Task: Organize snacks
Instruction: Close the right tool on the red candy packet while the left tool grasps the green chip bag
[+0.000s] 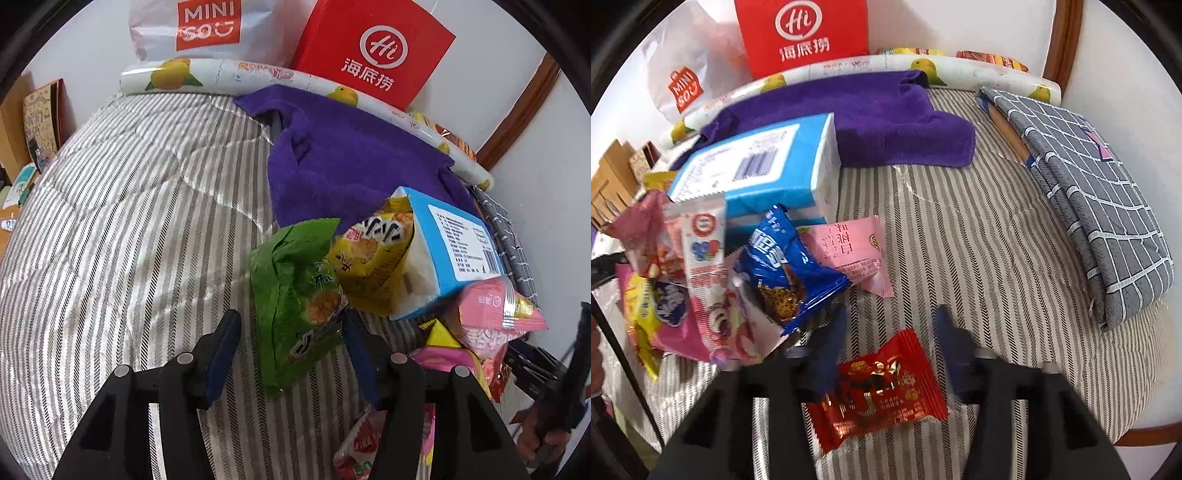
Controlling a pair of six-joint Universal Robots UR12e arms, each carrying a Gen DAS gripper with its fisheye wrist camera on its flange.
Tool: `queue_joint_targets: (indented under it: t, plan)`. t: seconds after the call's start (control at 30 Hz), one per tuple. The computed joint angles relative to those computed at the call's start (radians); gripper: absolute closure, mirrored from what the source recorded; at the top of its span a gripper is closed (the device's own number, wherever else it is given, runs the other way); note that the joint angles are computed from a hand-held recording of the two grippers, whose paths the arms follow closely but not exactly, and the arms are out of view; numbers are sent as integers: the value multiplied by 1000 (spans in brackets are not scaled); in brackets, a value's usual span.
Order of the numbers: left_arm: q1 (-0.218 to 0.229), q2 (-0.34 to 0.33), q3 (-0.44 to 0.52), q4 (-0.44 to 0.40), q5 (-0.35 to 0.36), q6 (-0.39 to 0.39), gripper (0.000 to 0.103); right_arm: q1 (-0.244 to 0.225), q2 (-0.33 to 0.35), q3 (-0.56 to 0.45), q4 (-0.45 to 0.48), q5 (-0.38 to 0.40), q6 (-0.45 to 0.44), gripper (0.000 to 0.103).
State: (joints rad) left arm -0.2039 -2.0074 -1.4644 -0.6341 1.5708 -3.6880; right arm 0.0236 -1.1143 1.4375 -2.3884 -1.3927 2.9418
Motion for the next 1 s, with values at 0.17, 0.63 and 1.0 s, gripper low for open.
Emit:
queue_joint_targets:
  t: [0.17,0.63,1.0]
  plan:
    - [5,0,-2,15,-4,-3,64,-17,-29,27,19,47,-34,43]
    - [-5,20,-3,16,33,-8,66,1,-42,65,24,-11,-108,34]
    - [-13,18,3,19,36,4,75,-20,-76,119,-9,11,-44,62]
